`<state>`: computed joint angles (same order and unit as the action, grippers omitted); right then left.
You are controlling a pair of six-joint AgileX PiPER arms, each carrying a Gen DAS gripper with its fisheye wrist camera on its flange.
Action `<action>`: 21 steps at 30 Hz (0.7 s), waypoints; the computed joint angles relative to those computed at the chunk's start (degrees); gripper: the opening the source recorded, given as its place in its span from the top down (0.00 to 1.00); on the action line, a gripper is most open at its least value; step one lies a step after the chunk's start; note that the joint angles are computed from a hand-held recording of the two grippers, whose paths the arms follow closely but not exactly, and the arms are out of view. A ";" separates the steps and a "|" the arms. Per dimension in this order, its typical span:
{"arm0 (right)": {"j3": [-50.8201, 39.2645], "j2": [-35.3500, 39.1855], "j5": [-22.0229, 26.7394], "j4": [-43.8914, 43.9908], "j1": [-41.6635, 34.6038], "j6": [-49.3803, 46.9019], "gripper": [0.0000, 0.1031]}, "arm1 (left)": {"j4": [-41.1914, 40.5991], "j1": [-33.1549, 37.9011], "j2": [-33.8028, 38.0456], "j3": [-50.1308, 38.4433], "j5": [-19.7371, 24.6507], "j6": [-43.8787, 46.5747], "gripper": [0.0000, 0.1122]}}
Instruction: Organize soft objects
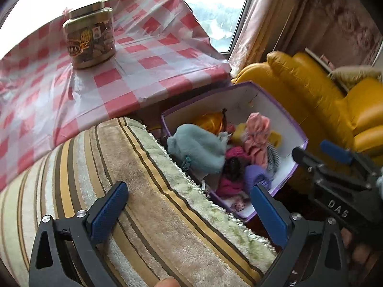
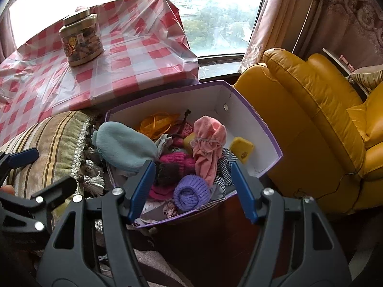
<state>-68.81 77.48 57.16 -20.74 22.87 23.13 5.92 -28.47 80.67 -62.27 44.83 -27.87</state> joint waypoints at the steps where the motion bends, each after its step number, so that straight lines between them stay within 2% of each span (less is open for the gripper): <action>1: 0.01 0.00 -0.12 0.19 -0.18 -0.14 0.33 | -0.10 0.12 -0.17 0.25 -0.05 0.28 0.08; 8: 0.17 0.21 -0.35 0.34 -0.87 -0.42 0.33 | -7.18 3.11 -2.13 1.79 -2.85 5.81 0.08; 14: 0.33 0.20 -0.25 0.12 -1.16 -0.02 0.33 | -25.36 8.56 -3.22 3.29 -4.83 21.90 0.08; 21: 0.20 0.24 -0.21 0.53 -1.46 -0.51 0.33 | -26.47 8.81 -2.26 3.26 -4.64 22.61 0.08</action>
<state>-68.61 77.72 56.96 -20.20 21.41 22.63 -20.55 -19.66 78.40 -59.00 40.19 -5.26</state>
